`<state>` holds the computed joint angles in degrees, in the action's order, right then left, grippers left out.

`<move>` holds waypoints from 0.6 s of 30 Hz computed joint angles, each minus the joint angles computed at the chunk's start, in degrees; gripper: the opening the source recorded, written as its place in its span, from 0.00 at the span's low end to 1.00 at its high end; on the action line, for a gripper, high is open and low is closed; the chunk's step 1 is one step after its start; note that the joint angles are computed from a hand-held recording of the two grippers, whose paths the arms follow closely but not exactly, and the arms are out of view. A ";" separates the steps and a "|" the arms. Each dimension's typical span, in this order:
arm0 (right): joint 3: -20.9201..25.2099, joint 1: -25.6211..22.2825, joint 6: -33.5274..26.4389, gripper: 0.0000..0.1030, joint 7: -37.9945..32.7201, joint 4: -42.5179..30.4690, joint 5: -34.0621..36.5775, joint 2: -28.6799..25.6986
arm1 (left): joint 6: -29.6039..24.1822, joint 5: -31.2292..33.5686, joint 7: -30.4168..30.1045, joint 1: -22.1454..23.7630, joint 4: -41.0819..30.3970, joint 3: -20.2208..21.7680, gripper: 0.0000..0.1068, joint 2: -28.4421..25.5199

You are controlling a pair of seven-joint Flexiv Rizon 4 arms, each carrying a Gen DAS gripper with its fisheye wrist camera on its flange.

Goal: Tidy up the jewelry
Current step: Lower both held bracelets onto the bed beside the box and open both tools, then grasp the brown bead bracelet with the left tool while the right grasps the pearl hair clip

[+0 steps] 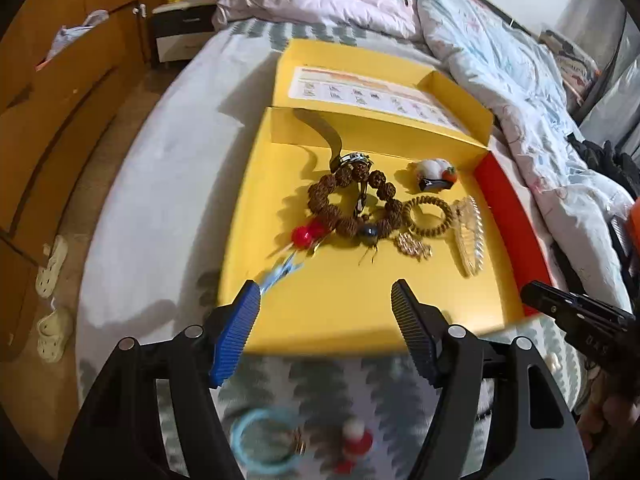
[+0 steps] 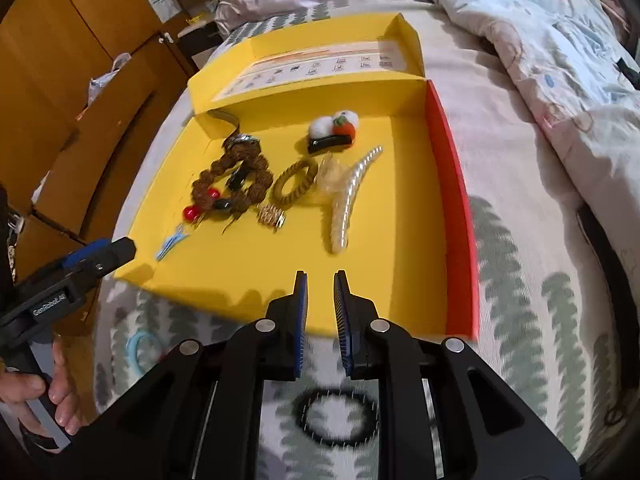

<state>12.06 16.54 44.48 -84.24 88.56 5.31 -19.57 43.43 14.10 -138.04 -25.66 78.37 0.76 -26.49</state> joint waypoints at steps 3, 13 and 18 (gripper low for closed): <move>-0.72 0.39 -1.36 0.19 1.12 -3.11 -0.56 -3.16 | -1.89 -1.46 1.81 1.22 -3.04 -0.33 0.64 -2.82; -0.26 0.22 -3.63 0.21 1.72 -8.17 -0.23 -8.08 | -3.54 -4.92 2.77 1.97 -8.06 0.92 0.68 -8.34; -0.47 0.73 -3.41 0.26 2.93 -8.70 -0.92 -8.74 | -1.20 -6.71 2.58 3.47 -6.62 0.48 0.70 -8.49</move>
